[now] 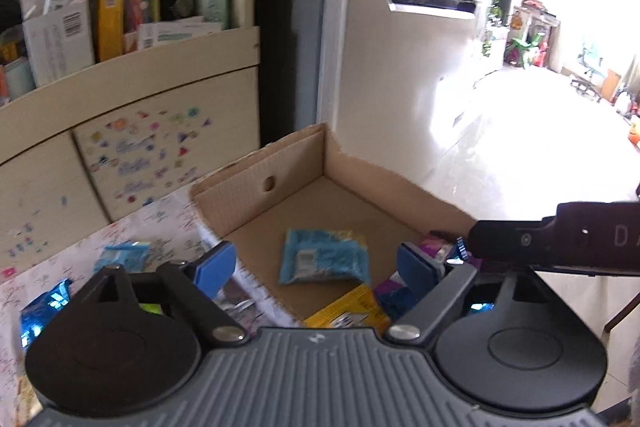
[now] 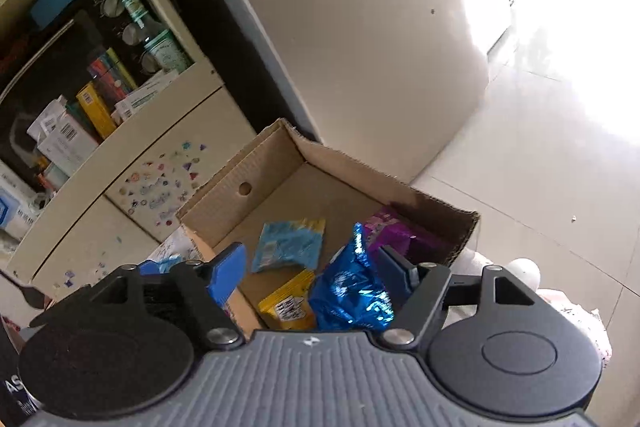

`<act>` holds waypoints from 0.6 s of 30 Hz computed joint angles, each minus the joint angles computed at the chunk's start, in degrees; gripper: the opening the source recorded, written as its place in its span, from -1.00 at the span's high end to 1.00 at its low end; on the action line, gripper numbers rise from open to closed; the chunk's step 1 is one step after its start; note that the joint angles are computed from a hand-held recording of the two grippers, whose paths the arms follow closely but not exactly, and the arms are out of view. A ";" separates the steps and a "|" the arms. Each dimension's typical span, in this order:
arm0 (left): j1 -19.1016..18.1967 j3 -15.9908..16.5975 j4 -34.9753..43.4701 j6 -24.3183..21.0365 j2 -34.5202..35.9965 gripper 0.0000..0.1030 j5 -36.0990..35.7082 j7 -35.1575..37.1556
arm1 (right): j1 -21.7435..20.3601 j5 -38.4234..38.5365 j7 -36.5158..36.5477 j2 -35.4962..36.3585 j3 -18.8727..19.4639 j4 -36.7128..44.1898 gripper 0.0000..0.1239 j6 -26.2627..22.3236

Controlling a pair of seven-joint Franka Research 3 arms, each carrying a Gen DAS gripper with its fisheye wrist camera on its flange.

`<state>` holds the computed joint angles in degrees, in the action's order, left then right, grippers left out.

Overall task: Organize snacks
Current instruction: 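Move both open tools back from the box to the snack heap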

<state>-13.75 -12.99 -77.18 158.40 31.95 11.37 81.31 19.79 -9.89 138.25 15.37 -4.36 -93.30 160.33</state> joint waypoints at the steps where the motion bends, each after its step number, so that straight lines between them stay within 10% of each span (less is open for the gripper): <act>1: 0.01 0.40 -0.54 -0.27 -0.55 -0.71 0.17 -0.38 | -0.33 0.70 -1.16 0.09 0.56 0.09 -0.26 0.13; 18: 4.90 3.10 -12.45 -3.27 -11.85 -0.77 1.90 -4.57 | -1.61 15.92 -28.58 3.82 7.69 4.75 -0.34 0.15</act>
<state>-8.85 -9.89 -89.62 155.13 20.09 13.28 76.74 18.17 6.03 109.68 19.19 3.33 -88.55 160.48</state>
